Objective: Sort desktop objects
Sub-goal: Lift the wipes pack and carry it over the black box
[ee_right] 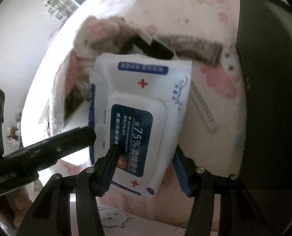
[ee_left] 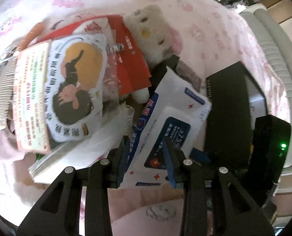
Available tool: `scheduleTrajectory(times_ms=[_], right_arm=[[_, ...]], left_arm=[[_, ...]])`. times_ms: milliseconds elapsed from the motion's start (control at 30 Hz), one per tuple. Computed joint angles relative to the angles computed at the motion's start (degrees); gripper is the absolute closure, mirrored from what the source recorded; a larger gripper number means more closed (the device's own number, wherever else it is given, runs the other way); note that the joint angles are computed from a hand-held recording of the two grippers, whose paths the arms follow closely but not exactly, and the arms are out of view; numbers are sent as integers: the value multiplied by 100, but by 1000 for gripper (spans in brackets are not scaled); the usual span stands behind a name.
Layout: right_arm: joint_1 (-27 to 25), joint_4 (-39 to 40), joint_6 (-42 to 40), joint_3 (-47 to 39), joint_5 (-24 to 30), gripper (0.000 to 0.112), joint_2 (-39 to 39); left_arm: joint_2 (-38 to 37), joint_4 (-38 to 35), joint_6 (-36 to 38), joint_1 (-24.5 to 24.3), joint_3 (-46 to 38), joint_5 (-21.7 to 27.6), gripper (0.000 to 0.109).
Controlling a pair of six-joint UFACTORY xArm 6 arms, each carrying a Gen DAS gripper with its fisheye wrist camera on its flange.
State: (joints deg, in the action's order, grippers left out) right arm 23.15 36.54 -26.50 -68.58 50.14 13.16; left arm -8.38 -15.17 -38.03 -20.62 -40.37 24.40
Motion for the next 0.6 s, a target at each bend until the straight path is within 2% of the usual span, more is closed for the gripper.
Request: scheduleTrajectory(times_ms=[67,167,367,433,467,600], right_arm=[[-24,54,-44,-158,144,61,139],[-30,74,-163,-159,119,72,3],[-206,292,-474,110,141,73,-672],[-296,351,-524,388,214,73,-1139],[-143,403,-496,598,39,73,-1339],[-375,388,-797,802,108,73,-1833]], left_arm=[[190,-255,221,62,-175,163,74],[88,-208,181,12,-159,141,74],[-643,93,-227,-320,139,-331,74],[-840,452,-598,-424,169,-413,74],[-942,666,-848,-491,175,-454,74],[-1183,1285,-1523,-686,85,-541,74]])
